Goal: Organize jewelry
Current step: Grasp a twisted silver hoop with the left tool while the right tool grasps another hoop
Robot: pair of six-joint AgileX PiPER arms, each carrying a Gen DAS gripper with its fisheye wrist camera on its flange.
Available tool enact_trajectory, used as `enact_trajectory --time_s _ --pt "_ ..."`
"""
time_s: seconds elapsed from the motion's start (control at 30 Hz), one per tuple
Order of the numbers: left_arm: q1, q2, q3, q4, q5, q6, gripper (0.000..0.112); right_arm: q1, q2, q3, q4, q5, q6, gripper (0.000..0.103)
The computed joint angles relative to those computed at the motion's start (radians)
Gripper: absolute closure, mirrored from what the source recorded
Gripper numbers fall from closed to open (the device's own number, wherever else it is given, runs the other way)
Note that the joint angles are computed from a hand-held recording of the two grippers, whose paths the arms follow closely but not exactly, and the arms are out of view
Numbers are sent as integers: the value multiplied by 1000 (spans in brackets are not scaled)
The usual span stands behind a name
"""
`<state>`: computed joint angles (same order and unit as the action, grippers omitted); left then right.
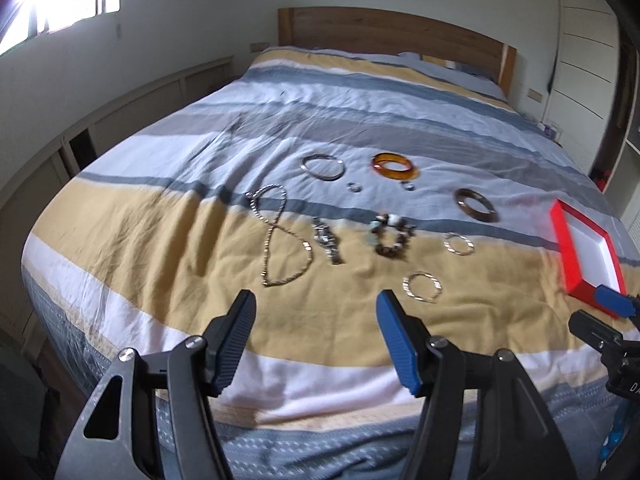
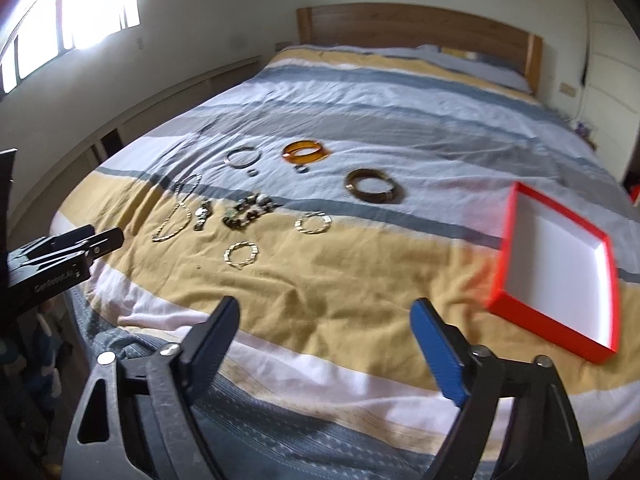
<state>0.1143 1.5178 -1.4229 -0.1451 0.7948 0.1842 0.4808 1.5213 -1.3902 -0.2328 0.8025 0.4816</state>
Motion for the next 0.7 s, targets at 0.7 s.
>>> enact_trajectory --time_s 0.7 --pt "-16 280 -211 -172 91 78 52 -172 446 -416 440 24 -461 59"
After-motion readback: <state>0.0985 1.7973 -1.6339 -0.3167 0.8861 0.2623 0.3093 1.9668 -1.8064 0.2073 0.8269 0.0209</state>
